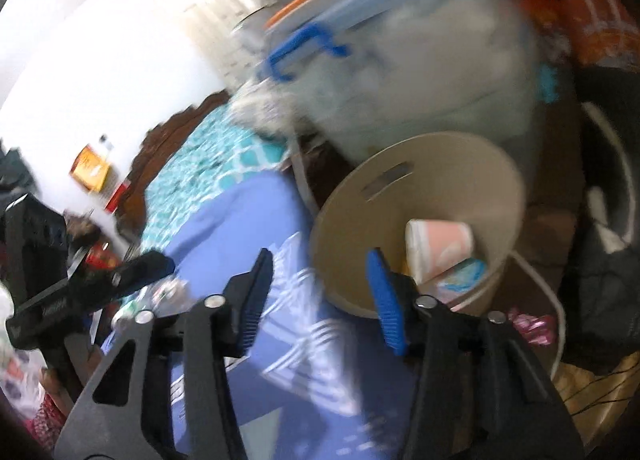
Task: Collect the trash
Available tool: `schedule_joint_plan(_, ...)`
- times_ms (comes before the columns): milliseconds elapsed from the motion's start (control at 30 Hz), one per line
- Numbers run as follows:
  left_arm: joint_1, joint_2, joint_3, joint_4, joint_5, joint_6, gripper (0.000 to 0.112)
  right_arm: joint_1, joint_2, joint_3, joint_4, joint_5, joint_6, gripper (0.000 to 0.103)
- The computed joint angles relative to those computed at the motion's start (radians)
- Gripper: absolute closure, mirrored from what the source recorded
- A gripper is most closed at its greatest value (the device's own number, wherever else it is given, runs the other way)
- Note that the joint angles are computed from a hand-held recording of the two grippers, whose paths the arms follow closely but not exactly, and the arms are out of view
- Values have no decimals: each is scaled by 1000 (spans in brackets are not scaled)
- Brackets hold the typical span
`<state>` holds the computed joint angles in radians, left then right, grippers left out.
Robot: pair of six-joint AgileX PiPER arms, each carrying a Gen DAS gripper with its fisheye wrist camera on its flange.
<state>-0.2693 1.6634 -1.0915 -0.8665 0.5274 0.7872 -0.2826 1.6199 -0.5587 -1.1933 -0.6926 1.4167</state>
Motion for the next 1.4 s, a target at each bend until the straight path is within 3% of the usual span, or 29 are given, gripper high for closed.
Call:
schedule_joint_plan(100,80,-127,160,-71,33,137,57,86,12,-24,-31,-1,39,62)
schedule_joint_plan(300,491,-322,391,-100,205,353,48,354,74,-122,-39,71,126,60)
schedule_joint_plan(400,688,-310,400,-92,300,405,48,482,146,-231,-113,101,234,60)
schedule_joint_plan(567,856,-219,343,-126,432,424,48,646,284,-431,-296,168,453,61)
schedule_joint_plan(633,849,-209,326,-129,424,422,48,679,328,-483,-371,175,544,63)
schedule_joint_plan(700,815,-205,304,-127,407,405,49,704,355,-511,-415,161,579,89)
schedule_joint_plan(767,752,-195,261,-118,363,374,49,726,325,-466,-354,178,491,95)
schedule_joint_plan(967,542,-86,112,-65,221,240,48,691,93,-167,-89,192,138,95)
schedule_joint_plan(1067,445,-18,54,-7,124,158,48,634,16,-54,-46,183,82,95)
schedule_joint_plan(1200,328,90,-44,183,-21,-79,37,531,-30,65,46,105,12,95)
schedule_joint_plan(1300,278,183,-141,344,-29,-263,36,474,-21,103,65,48,-5,95)
schedule_joint_plan(1333,266,204,-162,380,-27,-306,38,471,-20,105,67,43,1,95)
schedule_joint_plan(1400,243,220,-173,428,-40,-343,60,475,-35,99,60,48,20,95)
